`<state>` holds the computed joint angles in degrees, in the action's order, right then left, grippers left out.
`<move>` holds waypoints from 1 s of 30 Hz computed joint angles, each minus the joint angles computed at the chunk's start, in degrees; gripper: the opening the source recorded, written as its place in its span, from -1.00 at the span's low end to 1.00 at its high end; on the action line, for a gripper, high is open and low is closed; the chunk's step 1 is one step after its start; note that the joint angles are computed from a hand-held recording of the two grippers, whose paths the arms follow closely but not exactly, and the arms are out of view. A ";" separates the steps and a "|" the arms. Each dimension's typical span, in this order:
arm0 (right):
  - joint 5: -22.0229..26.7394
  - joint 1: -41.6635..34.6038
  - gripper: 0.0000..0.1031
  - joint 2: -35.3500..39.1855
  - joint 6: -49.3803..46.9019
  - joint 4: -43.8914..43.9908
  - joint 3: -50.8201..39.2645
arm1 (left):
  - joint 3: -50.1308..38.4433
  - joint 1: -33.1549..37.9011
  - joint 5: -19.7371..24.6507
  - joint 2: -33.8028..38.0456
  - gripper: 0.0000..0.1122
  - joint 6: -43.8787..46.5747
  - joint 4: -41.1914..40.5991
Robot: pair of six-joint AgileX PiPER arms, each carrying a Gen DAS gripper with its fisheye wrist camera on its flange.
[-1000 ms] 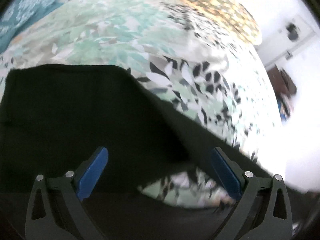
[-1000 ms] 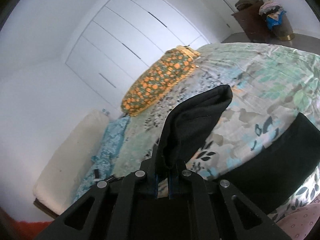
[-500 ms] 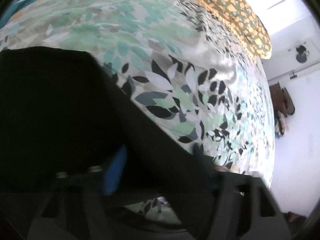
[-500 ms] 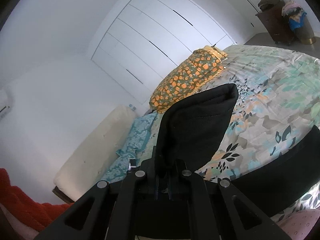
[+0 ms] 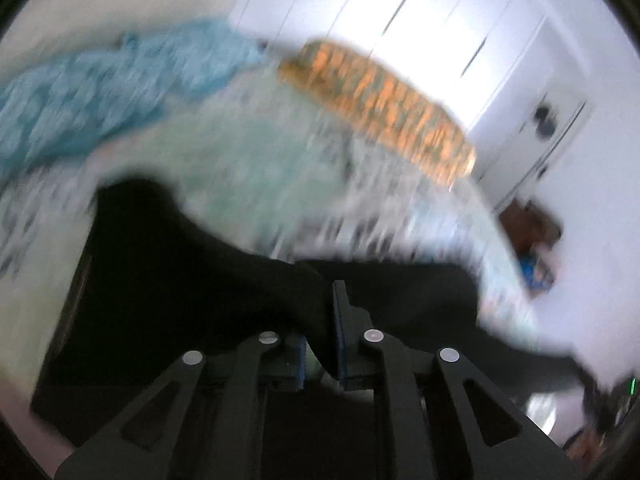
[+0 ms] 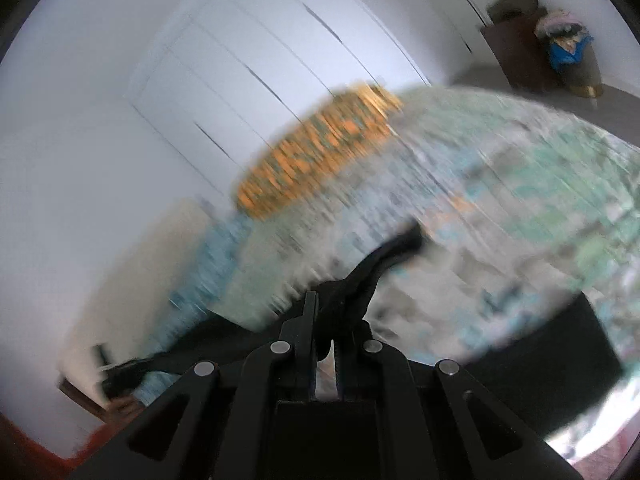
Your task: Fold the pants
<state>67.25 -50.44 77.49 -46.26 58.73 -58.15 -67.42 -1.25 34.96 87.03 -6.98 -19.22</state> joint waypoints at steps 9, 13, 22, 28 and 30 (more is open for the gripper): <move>-10.53 9.37 -0.87 10.07 13.23 -29.19 0.40 | 13.50 -10.79 1.80 6.35 -0.87 -4.83 1.93; -11.57 6.85 -0.87 12.20 13.09 -32.92 -1.32 | 10.76 -13.73 3.51 6.36 -0.87 -5.29 2.02; -10.84 1.80 -0.87 18.29 12.98 -38.84 -6.18 | 10.09 -19.29 4.87 8.86 -0.86 -3.13 -1.36; -11.88 -1.71 -0.87 19.40 13.38 -38.50 -6.85 | 7.36 -23.80 5.67 10.54 -0.85 -5.10 1.45; -11.95 -1.80 -0.87 19.25 13.42 -38.77 -6.67 | 7.54 -23.69 5.90 10.46 -0.85 -4.55 0.90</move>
<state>55.31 -52.24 96.73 -32.83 19.96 -64.82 -59.88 -24.93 40.86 97.50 -11.52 -18.33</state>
